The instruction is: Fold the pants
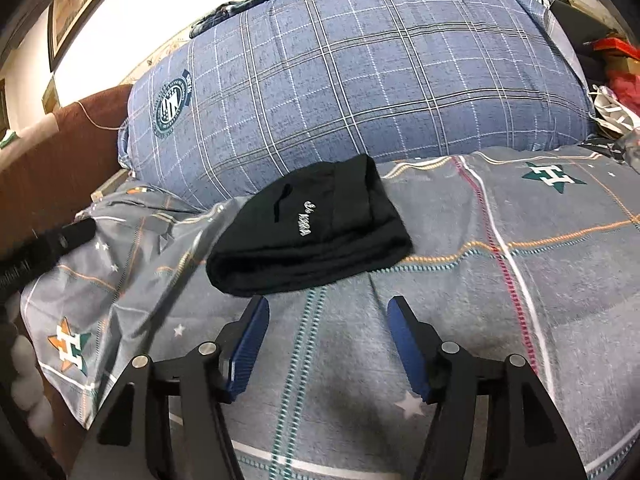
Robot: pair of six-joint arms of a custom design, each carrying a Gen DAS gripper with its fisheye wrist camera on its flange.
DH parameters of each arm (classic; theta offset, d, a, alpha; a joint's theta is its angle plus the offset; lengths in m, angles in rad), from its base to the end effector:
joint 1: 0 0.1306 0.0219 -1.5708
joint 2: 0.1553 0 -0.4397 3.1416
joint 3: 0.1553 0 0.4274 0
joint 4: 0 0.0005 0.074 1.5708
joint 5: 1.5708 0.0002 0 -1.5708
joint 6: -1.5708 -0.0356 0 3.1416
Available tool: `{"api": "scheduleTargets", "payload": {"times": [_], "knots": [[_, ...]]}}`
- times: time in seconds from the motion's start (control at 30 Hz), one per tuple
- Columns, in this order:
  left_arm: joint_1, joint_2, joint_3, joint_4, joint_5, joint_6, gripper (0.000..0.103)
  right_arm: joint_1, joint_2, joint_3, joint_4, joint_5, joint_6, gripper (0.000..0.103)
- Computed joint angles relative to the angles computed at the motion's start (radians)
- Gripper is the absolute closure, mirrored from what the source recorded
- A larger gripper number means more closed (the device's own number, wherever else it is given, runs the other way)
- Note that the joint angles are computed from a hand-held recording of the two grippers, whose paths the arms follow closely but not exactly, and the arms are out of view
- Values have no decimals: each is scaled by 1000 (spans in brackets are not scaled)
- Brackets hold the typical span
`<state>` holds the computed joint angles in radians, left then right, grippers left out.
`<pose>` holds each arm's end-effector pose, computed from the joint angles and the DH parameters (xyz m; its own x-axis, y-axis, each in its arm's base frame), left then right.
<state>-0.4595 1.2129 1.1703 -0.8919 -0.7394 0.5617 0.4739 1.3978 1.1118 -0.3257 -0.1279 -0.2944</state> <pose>0.3867 -0.1652 0.4623 -0.5935 -0.1454 -0.7916 -0.4103 0.9008 0.1422 0.4551 0.2379 0.3867 -0.6473 -0.0085 -0.7622 -0.3738 0.8750 0.3076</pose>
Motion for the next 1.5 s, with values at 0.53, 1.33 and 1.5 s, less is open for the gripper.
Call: {"api": "scheduleTargets", "payload": {"times": [0.53,1.33,1.5], "knots": [[-8,27,-24,-4,155,-20,0,12,46,35,-49,41,22,38],[39,49,-34,-8,304,3,0,18,79,59,-79,46,35,36],[49,52,-37,-6,324,11,0,15,86,65,-84,44,36,36]]}}
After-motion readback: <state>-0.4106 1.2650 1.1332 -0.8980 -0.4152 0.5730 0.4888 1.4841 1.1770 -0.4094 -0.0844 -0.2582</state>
